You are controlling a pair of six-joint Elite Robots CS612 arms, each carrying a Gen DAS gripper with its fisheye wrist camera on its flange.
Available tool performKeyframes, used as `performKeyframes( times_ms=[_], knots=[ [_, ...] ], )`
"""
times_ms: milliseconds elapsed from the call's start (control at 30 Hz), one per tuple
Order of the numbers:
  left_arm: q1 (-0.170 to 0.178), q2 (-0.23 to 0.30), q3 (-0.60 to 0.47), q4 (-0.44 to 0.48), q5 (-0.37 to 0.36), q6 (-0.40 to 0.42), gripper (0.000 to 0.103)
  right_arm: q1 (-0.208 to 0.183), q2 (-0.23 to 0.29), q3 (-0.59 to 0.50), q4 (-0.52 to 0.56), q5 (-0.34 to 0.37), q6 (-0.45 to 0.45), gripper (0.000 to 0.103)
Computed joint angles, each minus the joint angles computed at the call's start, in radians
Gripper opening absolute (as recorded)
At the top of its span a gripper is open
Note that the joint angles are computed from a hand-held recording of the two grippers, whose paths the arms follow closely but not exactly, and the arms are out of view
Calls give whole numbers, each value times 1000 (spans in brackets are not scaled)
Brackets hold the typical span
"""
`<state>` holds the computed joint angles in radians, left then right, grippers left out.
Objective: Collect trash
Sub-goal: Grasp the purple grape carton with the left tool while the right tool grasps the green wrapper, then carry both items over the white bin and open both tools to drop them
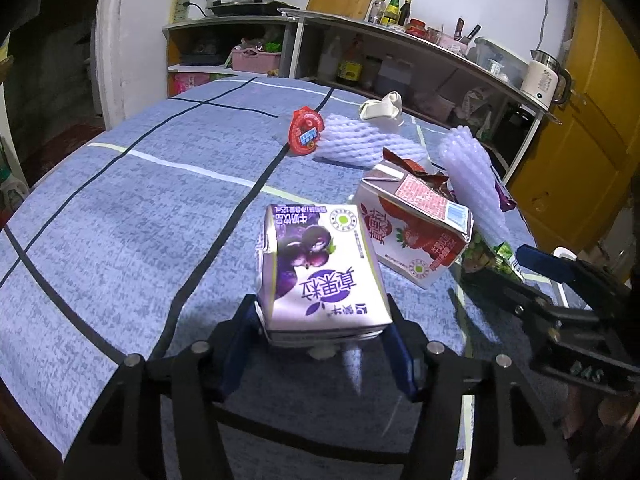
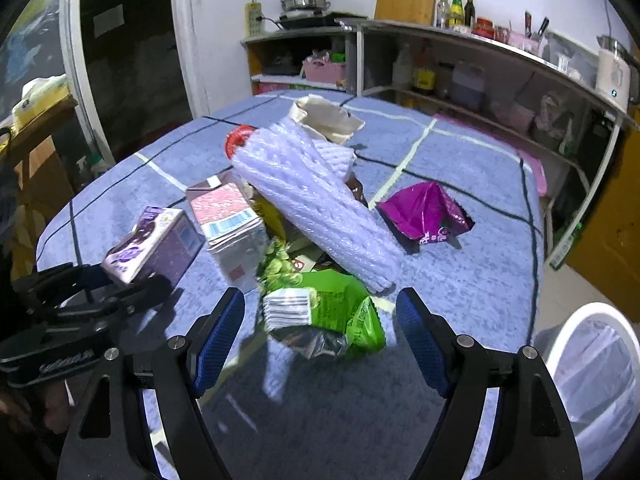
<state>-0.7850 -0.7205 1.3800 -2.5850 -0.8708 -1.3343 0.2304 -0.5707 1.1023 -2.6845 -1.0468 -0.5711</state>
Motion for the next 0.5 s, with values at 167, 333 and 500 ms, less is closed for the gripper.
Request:
performKeyframes(
  times_ms=[167,333,500],
  knots=[
    [1,-2,5,-13,0,5,61,-2,3,-11,21,12,19,40],
    [-3,-4,7,-7,8,-1,61,-5,-5,0,31,21,22,22],
    [-11,-8,9,0,22,-6,60,-11,-17,21,29,39,26,13]
  ],
)
